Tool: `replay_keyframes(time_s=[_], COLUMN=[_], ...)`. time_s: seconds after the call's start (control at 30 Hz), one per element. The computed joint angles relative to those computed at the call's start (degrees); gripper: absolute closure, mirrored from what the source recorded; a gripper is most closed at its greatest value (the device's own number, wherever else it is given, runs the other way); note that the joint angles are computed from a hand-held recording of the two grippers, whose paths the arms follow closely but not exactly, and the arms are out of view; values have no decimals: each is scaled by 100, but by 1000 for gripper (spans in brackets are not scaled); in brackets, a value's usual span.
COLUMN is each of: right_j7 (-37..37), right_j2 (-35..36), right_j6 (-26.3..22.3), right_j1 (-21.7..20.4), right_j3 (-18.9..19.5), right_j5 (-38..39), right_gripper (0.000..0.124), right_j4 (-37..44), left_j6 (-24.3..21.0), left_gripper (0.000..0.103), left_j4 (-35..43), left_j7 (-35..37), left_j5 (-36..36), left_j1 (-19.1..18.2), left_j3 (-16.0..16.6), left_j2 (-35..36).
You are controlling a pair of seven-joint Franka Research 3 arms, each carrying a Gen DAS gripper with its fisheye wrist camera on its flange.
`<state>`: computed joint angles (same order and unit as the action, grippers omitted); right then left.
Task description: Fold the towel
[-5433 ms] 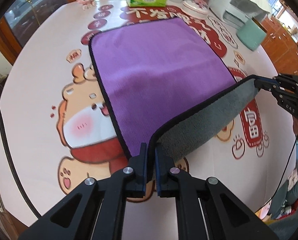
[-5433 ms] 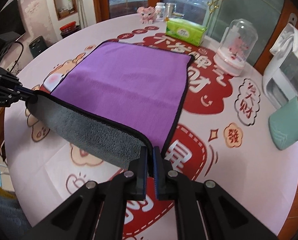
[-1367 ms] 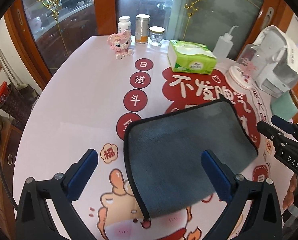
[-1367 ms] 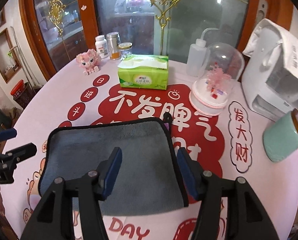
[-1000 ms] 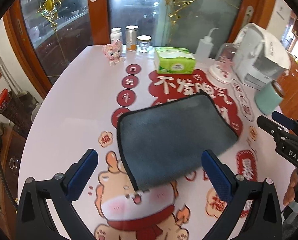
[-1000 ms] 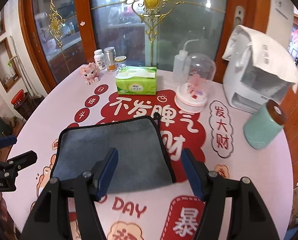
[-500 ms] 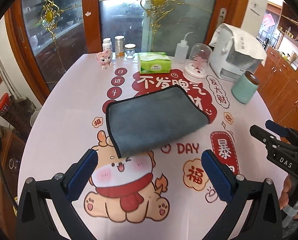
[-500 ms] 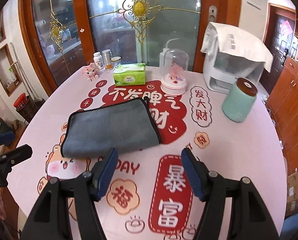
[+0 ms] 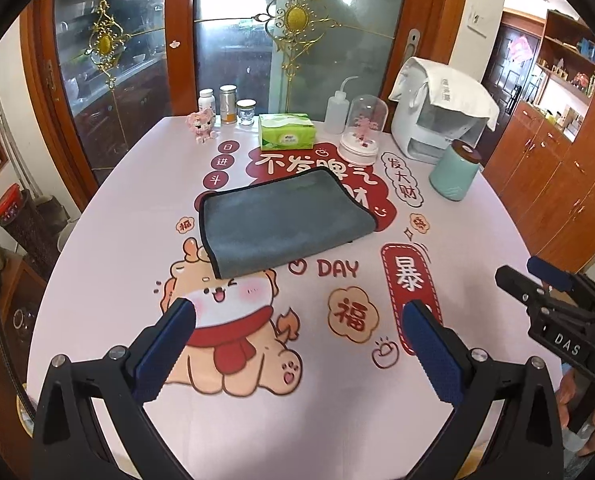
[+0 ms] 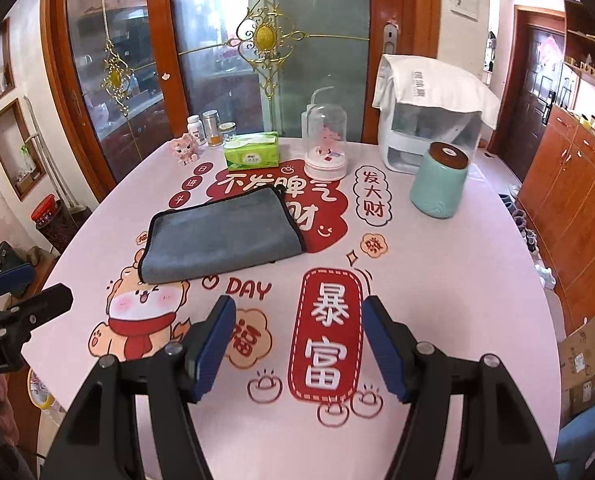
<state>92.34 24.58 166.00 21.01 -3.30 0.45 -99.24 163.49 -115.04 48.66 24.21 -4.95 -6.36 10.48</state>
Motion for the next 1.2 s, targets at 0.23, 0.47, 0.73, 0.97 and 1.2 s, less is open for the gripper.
replay_keyframes(time_s=[0.23, 0.47, 0.73, 0.97, 1.2], right_j7=[-43, -119, 32, 636, 1575], right_j2=[-636, -1081, -1390, -1415, -1591], right_j6=[347, 575, 768, 738, 753], right_j1=[-79, -164, -104, 113, 280], right_j3=[85, 166, 146, -60, -166], right_j5=[75, 152, -8, -517, -1091], right_gripper=[58, 58, 58, 54, 54], right_j4=[-910, -1510, -1907, -1895, -1985], left_j6=[89, 6, -39, -8, -175], left_gripper=[0, 0, 0, 0, 0], left_j4=[-471, -790, -1049, -1099, -1139], left_j7=[-699, -1348, -1417, -1321, -1096], left_j5=[559, 1187, 1292, 1345, 1110], left_j1=[-164, -180, -126, -30, 10], left_j3=[21, -115, -276, -294, -290], left_j2=[-464, -861, -1182, -1274, -1298])
